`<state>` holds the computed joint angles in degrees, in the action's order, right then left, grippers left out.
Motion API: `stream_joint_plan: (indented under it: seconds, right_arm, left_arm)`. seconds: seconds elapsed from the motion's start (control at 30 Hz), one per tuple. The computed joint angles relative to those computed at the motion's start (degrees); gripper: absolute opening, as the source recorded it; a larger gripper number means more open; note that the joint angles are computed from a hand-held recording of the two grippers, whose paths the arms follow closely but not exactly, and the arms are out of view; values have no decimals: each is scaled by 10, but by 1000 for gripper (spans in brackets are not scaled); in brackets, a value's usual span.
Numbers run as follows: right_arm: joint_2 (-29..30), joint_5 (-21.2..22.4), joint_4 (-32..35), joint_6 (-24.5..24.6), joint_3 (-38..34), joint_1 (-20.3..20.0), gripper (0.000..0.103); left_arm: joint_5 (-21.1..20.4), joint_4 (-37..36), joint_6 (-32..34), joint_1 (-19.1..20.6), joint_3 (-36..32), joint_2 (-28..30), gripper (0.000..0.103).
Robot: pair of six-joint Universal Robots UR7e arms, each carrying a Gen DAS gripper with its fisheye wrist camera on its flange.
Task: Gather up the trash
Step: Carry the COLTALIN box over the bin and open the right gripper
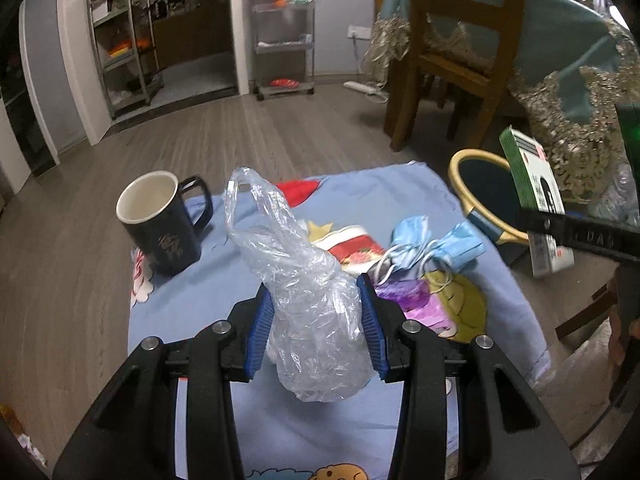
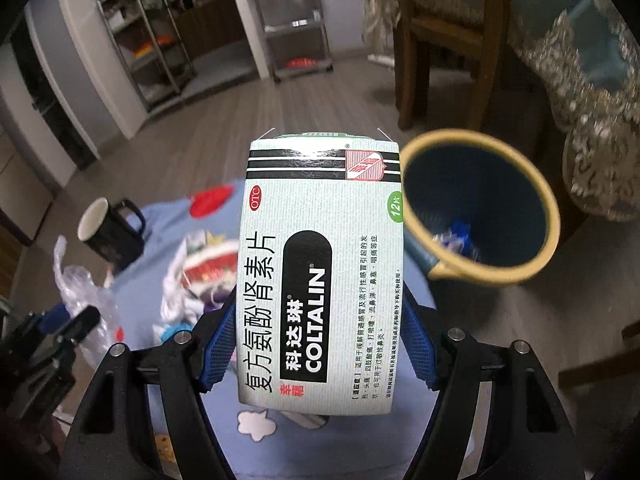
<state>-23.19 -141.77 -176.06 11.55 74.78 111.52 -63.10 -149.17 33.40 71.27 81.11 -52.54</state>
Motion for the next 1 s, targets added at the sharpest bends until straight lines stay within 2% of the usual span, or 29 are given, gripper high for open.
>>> stream_joint_plan:
  seconds: [0.27, 0.47, 0.63, 0.87, 1.0]
  right_arm:
    - [-18, -6, -78, -68, 10, 1, 73]
    - [-47, 5, -131, -78, 43, -7, 73]
    - [-73, 13, -150, -60, 70, -21, 73]
    - [-105, 55, -139, 12, 100, -56, 73]
    - [-117, 51, -132, 30, 106, -70, 73]
  left_arm:
    - [-42, -15, 22, -9, 11, -11, 40]
    - [-99, 3, 20, -14, 8, -18, 40]
    - [-118, 10, 33, -22, 3, -13, 40]
    - [-129, 38, 33, -33, -24, 12, 41]
    - [-130, 43, 41, -42, -34, 29, 41]
